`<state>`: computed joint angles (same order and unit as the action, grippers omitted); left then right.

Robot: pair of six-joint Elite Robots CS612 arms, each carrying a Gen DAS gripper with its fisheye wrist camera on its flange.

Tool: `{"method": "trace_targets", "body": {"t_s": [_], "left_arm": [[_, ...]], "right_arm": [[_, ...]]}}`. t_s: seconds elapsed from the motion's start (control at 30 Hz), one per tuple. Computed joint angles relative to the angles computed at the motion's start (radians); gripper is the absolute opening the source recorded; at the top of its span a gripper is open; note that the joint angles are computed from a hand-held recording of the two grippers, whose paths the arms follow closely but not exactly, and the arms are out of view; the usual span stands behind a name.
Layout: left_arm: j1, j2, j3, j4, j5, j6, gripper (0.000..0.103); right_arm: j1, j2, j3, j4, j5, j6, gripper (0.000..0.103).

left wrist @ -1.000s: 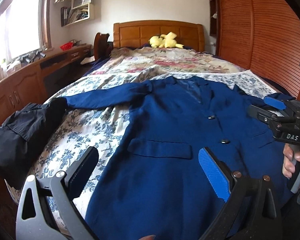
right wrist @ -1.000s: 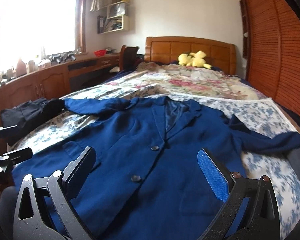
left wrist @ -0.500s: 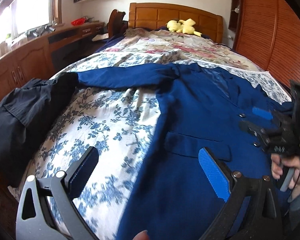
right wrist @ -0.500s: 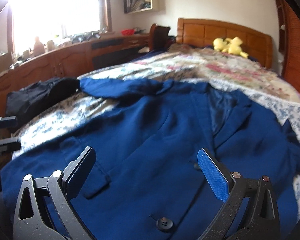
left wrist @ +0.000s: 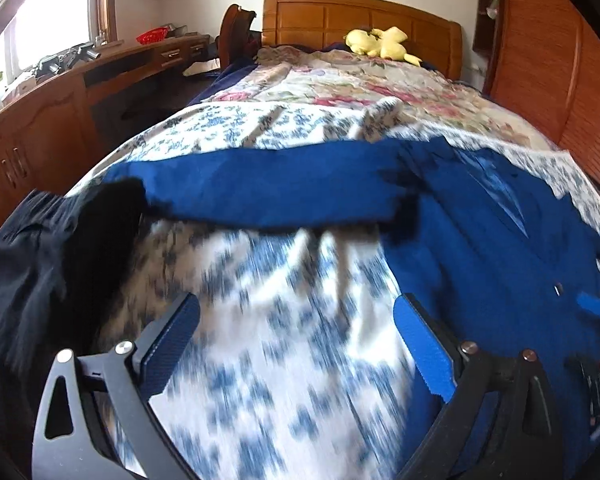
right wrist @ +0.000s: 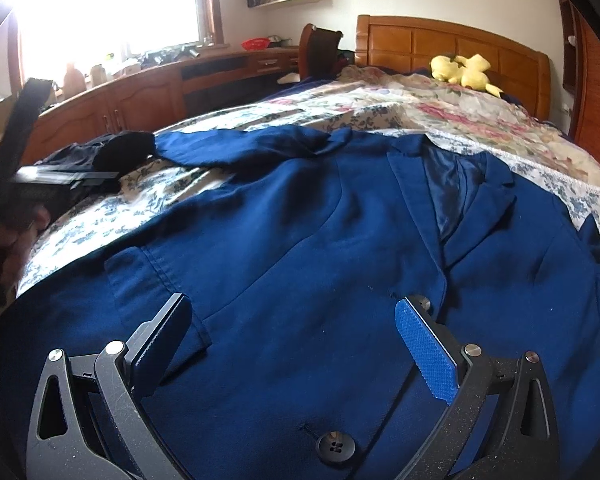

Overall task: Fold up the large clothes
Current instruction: 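Move the left gripper to the blue blazer's sleeve cuff and grasp it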

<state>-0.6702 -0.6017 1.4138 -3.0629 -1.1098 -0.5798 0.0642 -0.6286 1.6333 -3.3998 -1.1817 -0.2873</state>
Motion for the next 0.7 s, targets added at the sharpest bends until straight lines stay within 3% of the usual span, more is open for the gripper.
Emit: {"method": "trace_targets", "body": {"t_s": [0.13,0.3,0.5,0.67,0.7], "left_arm": [[0.036,0.033,-0.067,0.032,-0.001,-0.002,0.098],[0.086,0.071,-0.140,0.080,-0.076,-0.044,0.097],[0.137,0.115,-0.209,0.138,-0.211,-0.175,0.070],[0.145,0.129,-0.233,0.167,-0.239,-0.236,0.066],[0.145,0.131,-0.235,0.167,-0.239,-0.235,0.057]], "right_arm": [[-0.001,0.002,-0.006,0.018,0.000,0.004,0.103],[0.000,0.002,-0.007,0.029,0.000,0.004,0.103],[0.003,0.005,-0.013,0.041,-0.016,0.006,0.103],[0.001,0.007,-0.020,0.060,-0.018,0.021,0.103],[0.000,0.007,-0.022,0.064,-0.019,0.025,0.103]]}}
